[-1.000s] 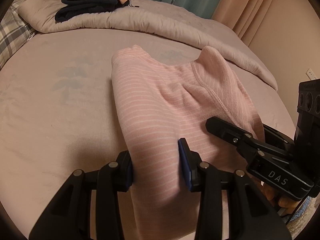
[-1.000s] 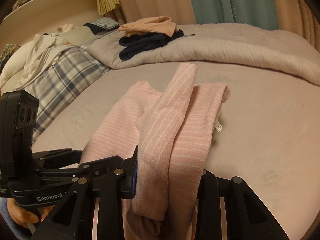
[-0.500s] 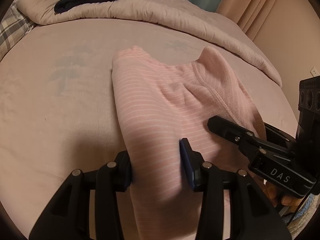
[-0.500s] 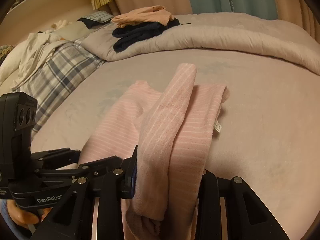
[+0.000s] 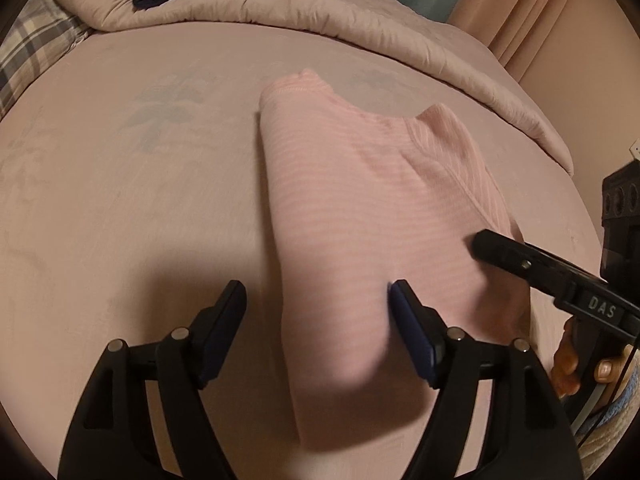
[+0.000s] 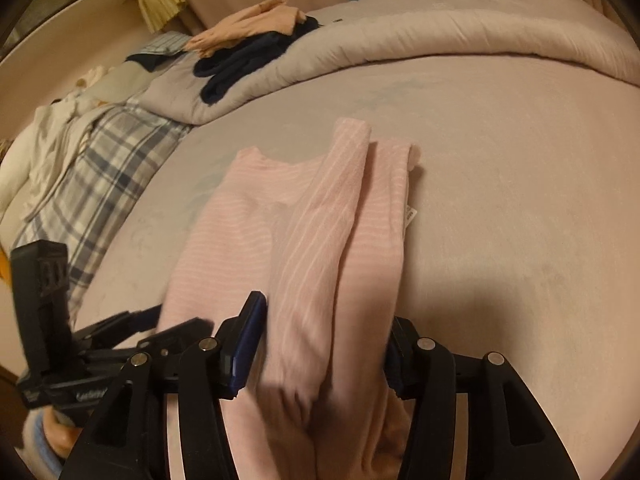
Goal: Fold small clothes
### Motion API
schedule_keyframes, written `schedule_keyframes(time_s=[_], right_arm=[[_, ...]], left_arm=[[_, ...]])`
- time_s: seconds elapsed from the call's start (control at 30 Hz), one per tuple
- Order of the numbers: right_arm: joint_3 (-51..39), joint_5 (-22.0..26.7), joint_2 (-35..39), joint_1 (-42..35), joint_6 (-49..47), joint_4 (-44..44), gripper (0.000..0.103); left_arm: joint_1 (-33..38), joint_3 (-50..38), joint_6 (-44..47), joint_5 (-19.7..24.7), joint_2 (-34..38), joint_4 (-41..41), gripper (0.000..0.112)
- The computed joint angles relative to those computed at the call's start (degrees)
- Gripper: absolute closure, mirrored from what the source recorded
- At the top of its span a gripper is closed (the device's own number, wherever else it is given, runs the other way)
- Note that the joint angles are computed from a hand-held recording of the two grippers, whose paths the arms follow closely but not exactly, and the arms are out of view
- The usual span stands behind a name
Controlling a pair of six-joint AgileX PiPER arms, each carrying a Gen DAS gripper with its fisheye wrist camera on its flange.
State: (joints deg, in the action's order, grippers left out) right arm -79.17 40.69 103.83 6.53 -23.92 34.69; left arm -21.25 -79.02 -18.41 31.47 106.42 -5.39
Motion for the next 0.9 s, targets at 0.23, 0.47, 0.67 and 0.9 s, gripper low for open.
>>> schedule_keyframes(time_s=[0.23, 0.47, 0.67, 0.9], right_arm=[[2.8, -0.6, -1.6, 1.8, 2.7, -7.6, 0.047], [3.8, -0.4, -3.5, 1.8, 2.0, -7.8, 0.047], [6.1, -2.4, -3.2, 2.6, 2.5, -9.7, 0.047], [7.8, -0.7, -6.8, 2.8, 6.2, -11.4, 0.046]], left_arm=[[-1.1, 3.4, -2.3, -1.5, -0.8, 1.9, 0.034], [-1.4, 7.2, -2.5, -2.0, -3.9, 1.9, 0.034], [-3.0, 6.7, -8.3, -1.1, -3.2, 7.5, 0.034], [-4.5, 9.0, -13.6, 0.5, -7.3, 10.3, 0.034]])
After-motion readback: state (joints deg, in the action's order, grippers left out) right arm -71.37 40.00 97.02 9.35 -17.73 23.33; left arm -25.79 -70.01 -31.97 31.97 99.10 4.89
